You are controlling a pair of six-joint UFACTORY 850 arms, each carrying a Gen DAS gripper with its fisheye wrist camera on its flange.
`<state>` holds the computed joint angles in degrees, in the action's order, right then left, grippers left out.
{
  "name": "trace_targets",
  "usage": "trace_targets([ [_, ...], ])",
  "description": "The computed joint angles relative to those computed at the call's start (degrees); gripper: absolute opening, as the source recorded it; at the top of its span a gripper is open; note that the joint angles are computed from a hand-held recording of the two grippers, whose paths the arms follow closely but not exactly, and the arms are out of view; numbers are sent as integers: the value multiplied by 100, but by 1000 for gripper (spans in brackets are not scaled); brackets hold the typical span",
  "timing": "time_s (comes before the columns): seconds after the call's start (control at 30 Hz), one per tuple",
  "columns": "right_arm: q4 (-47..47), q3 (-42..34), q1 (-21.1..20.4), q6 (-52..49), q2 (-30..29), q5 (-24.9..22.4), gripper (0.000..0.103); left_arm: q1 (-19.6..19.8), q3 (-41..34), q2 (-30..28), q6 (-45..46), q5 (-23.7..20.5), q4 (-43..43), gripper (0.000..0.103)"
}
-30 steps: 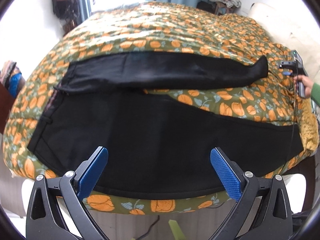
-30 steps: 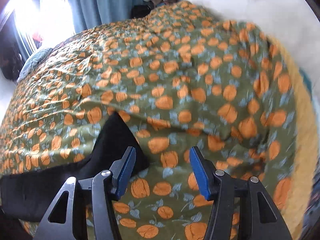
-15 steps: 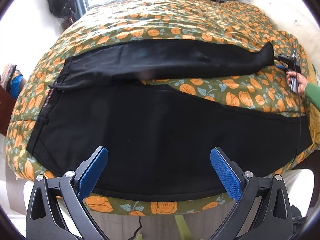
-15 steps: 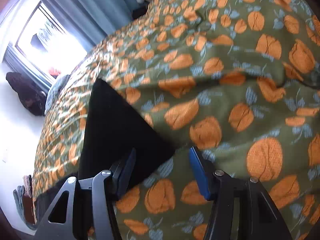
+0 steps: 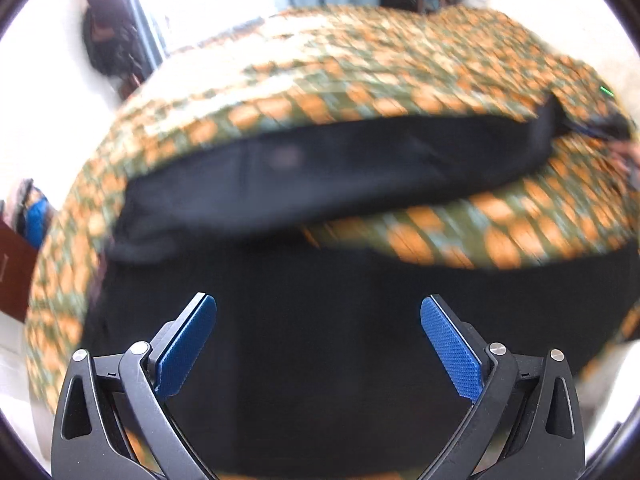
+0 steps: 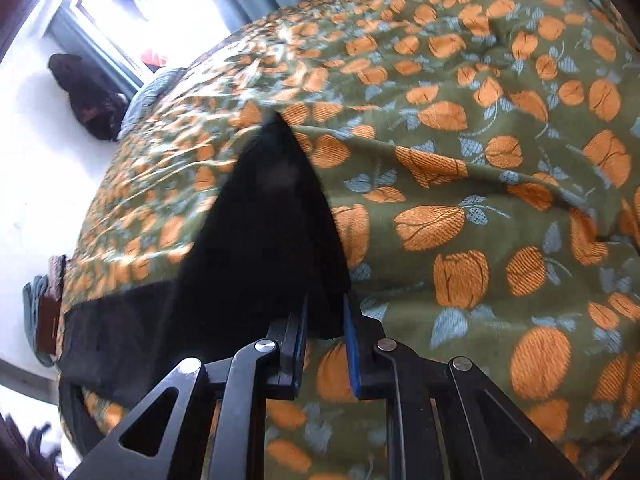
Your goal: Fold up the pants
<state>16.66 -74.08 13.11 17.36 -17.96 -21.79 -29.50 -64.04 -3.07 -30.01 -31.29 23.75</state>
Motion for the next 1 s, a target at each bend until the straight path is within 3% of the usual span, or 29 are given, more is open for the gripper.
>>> trace_targets([
  [0.1,-1201,54,114,1348,315,-677,17,437,-621,-775,-617,96,432,102],
  [0.2,-3000,-121,332,3020,352,-1996,15,793,-1212,-1589,-1211,38,856,102],
  [0.23,-3600,-188,430,3447,274,-2568,17,880,-1418,-1879,-1327,-92,955,102],
  [0.3,-4325,-169,709,4023,276,-2993,30,1051,-1774,-2441,-1164,-498,879,103],
  [0.37,-4354,3,893,4239,415,-2459,69,1222,-1632,-2481,-879,-94,579,103],
  [0.4,-4430,74,1042,4346,449,-2090,74,1233,-1594,-2448,-890,-39,626,103],
  [0.47,-4530,38,1393,4340,343,-1594,74,1201,-1770,-2439,-682,-372,494,102],
  [0.5,-4483,-107,1593,4231,166,-1370,74,1200,-1776,-2335,-540,-316,308,101],
  [0.57,-4567,-348,1897,4457,-127,-1018,74,1243,-1585,-1998,400,395,-716,102],
  [0.63,-4811,-501,2168,5020,-360,-451,74,1139,-1723,-2057,1281,543,-1365,102],
  [0.7,-5182,-643,2455,5621,-577,-19,74,1065,-2307,-2520,1329,-26,-1054,102],
  [0.77,-5729,-933,2845,6294,-882,45,74,1114,-3290,-3487,863,-1224,-441,103],
  [0.8,-5916,-1045,3001,6547,-985,-19,74,1198,-3682,-3826,546,-1583,-494,103],
  [0.87,-6352,-1199,3336,7244,-1133,-90,74,1397,-4051,-3996,202,-1676,-849,103],
  [0.93,-6855,-1152,3637,8032,-1113,-99,75,1381,-4370,-4067,-135,-1934,-534,101],
  [1.0,-7119,-1060,3826,8464,-1036,-194,78,1415,-4062,-3701,364,-1437,-974,101],
])
